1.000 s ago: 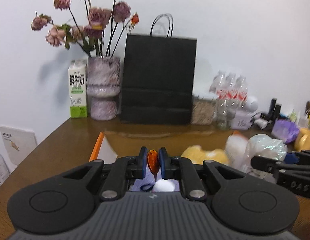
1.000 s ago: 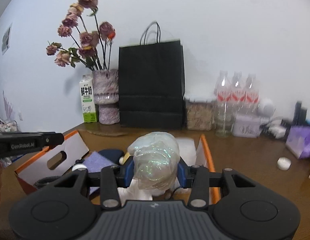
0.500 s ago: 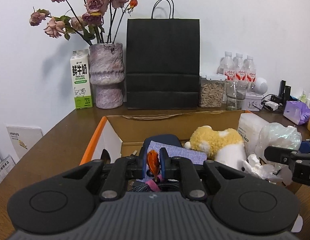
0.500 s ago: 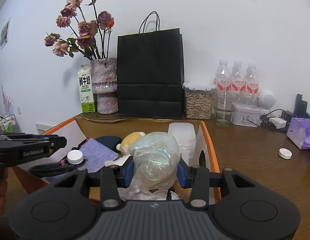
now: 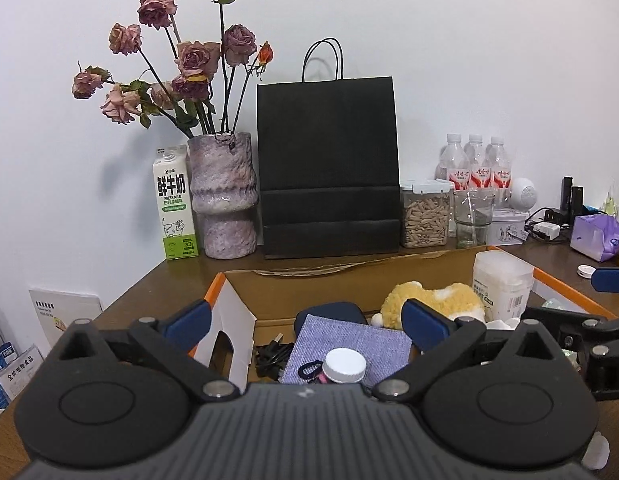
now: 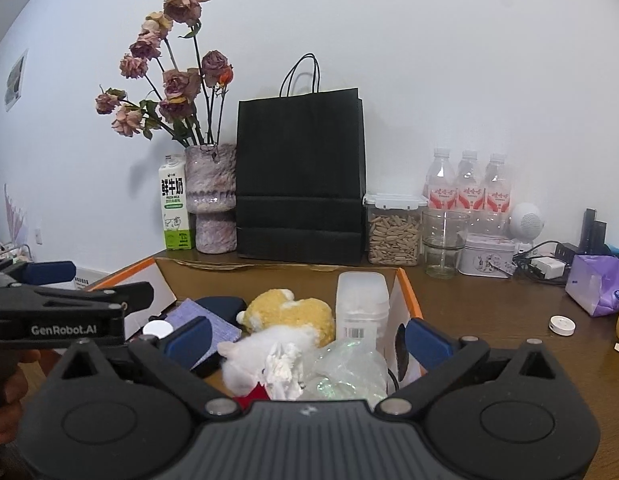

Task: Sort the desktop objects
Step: 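Carry the plastic bag and chili into the box and open both tools, then move both tools back over the items on the table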

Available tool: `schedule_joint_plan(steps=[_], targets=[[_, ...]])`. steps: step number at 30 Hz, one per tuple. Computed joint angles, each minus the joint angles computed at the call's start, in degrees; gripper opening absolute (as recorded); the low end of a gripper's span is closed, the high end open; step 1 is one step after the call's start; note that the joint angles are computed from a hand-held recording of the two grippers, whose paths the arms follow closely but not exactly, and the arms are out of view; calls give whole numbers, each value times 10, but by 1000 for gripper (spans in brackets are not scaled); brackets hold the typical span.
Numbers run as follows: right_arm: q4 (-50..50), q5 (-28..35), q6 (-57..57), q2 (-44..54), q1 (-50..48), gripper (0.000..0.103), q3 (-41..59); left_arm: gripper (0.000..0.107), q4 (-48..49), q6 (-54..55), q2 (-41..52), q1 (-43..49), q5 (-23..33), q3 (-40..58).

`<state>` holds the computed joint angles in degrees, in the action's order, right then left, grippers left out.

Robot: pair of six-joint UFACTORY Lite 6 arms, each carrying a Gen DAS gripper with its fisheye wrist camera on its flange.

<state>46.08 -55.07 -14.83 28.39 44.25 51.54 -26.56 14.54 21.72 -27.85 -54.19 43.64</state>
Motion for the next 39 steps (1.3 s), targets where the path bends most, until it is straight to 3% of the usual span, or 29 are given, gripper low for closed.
schedule_joint_plan(steps=[21, 39], targets=[[20, -47, 15, -25, 25, 103, -44, 103, -25, -11, -34, -20, -51, -52], [176, -58, -50, -172, 152, 103, -174, 103, -116, 59, -172, -112, -2, -176]])
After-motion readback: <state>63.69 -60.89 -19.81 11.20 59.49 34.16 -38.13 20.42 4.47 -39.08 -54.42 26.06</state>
